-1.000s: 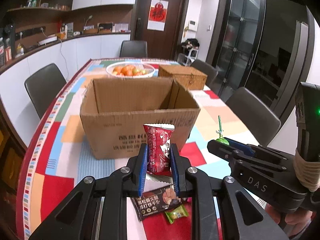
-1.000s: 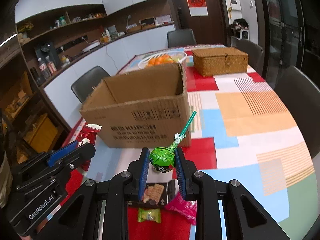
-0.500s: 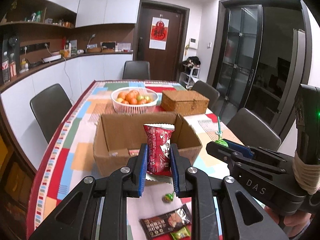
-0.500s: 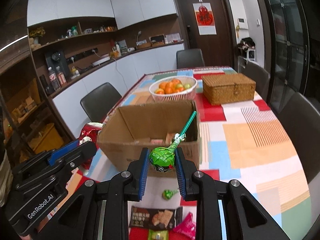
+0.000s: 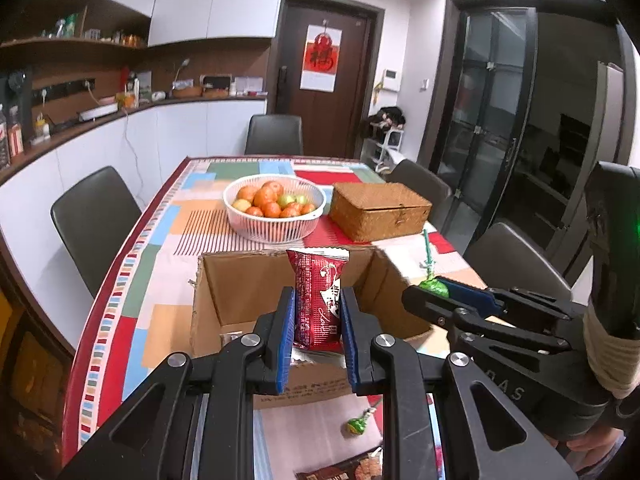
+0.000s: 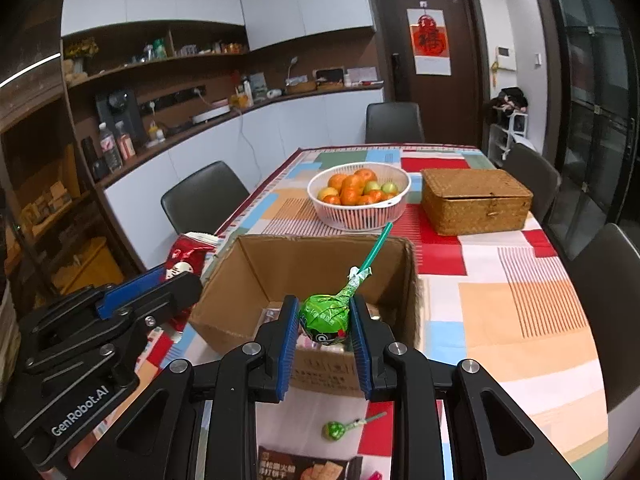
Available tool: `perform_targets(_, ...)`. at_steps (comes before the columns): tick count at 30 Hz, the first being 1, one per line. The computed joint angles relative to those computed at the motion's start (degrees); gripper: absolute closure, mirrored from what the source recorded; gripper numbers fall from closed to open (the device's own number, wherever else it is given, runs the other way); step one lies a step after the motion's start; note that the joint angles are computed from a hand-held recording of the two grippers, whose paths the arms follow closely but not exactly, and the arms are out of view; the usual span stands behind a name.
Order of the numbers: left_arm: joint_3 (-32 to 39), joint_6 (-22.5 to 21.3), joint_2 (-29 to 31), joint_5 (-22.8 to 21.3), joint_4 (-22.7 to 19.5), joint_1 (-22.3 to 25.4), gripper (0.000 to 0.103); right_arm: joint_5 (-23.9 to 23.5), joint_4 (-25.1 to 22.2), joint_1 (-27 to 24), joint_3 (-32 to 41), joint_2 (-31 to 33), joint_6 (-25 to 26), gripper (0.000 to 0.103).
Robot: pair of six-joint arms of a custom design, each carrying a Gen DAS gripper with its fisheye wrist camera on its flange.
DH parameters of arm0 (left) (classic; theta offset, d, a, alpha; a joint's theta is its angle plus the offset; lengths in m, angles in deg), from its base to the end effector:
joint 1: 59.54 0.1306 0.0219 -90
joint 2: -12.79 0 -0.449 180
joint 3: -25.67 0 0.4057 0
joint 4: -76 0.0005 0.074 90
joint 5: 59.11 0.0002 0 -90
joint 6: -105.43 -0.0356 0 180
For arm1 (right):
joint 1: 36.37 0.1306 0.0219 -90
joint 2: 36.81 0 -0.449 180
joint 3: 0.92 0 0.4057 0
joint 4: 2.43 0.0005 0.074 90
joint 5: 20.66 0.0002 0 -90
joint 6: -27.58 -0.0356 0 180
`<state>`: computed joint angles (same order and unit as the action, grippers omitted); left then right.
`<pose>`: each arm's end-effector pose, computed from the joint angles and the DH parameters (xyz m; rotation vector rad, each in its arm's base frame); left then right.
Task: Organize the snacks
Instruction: 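Carry the red candy and lollipop over the box and open both tools, then move both tools back toward the pink packet and small green candy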
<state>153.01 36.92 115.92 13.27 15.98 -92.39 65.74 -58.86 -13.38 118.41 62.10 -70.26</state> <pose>0.4939 -0.3067 0.6709 0.0434 2.1692 -0.2071 0.5150 0.2204 0.6512 -0.3282 2.1981 0.3682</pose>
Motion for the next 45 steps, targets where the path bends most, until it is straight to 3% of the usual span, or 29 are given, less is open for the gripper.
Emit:
perform_targets(8,4.74,0.79,4.96,3.45,-4.95,3.43,0.081,0.40,-5.44,-0.15,7.95,6.90,2.53,0.076)
perform_targets(13,7.75,0.83,7.77,2.88,-8.61,4.50,0.080,1.19,-9.42,-0.14,12.49,10.72,3.06,0.076)
perform_targets(15,8.32,1.34,8.23,1.69,-10.06,4.56,0.074,1.52,-9.75,-0.07,13.14,11.34,3.41,0.076)
perform_targets(16,8.10,1.36,8.06,1.76,-10.07,4.59,0.072,1.23,-9.63,-0.08,13.24,11.51,3.66,0.074)
perform_targets(18,5.95,1.15,6.71,1.90,-8.45,4.40,0.068,1.62,-9.70,-0.07,12.90,11.42,3.92,0.060)
perform_targets(21,2.21,0.52,4.18,0.26,-6.57,3.23,0.067,3.69,-7.60,0.23,9.96,9.47,4.04,0.057)
perform_targets(29,-4.28,-0.78,-1.20,-0.78,-2.20,-0.59,0.063,3.97,-1.48,0.70,-0.98,0.81,6.46,0.048)
perform_targets(35,-6.96,-1.66,-3.68,-1.76,-0.53,-3.47,0.057,2.43,-0.17,0.25,-6.57,-4.26,6.35,0.043)
perform_targets(45,-13.24,-1.11,-7.60,-1.81,0.66,-7.90,0.057,2.16,0.34,-0.38,-14.49,-10.76,7.85,0.043)
